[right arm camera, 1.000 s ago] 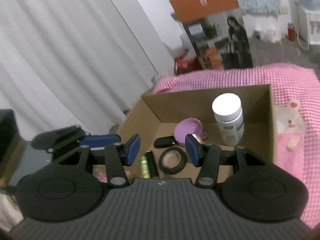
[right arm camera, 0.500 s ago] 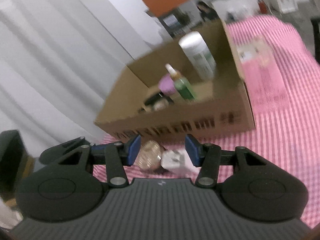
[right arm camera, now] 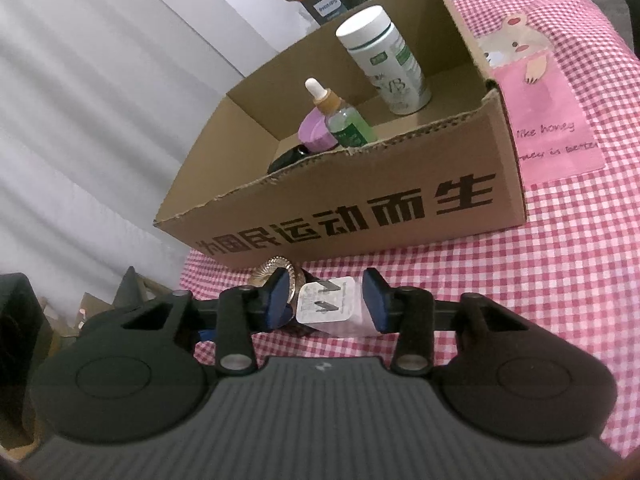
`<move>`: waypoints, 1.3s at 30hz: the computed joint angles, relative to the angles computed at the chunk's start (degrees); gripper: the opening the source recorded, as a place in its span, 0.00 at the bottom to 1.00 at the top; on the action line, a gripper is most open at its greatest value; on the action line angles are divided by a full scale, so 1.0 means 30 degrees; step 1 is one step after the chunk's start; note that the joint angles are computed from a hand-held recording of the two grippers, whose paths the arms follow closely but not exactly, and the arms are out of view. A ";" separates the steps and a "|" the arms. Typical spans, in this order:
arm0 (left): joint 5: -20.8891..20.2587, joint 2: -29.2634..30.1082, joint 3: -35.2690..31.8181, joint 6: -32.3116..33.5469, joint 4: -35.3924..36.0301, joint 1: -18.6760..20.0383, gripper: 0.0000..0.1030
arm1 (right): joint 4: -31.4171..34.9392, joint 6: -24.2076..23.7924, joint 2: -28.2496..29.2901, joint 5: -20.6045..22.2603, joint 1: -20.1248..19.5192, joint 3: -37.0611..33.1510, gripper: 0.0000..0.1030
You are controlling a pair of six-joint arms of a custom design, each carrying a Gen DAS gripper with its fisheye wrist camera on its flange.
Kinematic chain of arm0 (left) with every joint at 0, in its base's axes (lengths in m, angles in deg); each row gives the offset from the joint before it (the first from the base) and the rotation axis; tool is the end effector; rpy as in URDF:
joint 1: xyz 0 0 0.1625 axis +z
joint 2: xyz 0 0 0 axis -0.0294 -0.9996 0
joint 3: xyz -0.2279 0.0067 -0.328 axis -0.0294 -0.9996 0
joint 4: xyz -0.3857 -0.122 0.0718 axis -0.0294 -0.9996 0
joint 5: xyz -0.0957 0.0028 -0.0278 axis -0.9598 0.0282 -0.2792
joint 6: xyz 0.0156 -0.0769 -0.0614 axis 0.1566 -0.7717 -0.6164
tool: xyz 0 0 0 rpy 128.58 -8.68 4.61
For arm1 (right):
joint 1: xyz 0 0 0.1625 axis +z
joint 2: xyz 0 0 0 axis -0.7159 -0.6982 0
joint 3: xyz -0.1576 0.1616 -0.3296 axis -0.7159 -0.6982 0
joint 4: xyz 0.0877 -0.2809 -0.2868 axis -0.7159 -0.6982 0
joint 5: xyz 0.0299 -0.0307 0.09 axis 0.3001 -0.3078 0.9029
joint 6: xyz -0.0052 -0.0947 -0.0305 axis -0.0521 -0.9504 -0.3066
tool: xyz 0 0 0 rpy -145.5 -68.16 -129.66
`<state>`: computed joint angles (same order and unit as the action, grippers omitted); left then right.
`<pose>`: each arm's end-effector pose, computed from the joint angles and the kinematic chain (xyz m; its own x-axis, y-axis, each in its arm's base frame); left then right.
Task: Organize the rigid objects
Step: 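Move the right tool to the white plug charger and close on it, then lift the white plug charger with the right tool and carry it over the box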
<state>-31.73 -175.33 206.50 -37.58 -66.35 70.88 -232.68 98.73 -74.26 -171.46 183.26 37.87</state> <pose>0.0515 -0.3281 0.3147 -0.4510 0.7771 -0.4390 0.8733 0.4858 -0.0372 0.3911 -0.2564 -0.1281 -0.9878 0.0629 0.1427 -0.0479 0.7486 -0.6613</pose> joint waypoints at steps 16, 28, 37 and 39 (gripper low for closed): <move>-0.0323 0.0612 0.0190 0.0240 -0.0911 -0.0010 0.60 | 0.0345 0.0161 -0.0001 0.0239 -0.0548 0.0169 0.35; -0.1756 0.0654 0.0607 0.1011 -0.0778 -0.0081 0.60 | 0.0425 0.1362 -0.0653 -0.0918 -0.0072 0.1479 0.35; -0.1778 0.0509 0.1232 0.1627 -0.1921 -0.0157 0.56 | -0.1309 0.2284 -0.0609 -0.1075 0.0021 0.2485 0.36; -0.1544 0.0697 0.1304 0.1733 -0.2152 -0.0191 0.56 | -0.1715 0.2403 -0.0506 -0.1193 0.0090 0.2571 0.36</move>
<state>-36.36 -173.24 210.41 -32.38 -72.81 70.31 -237.83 105.94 -75.78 -175.04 183.53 45.59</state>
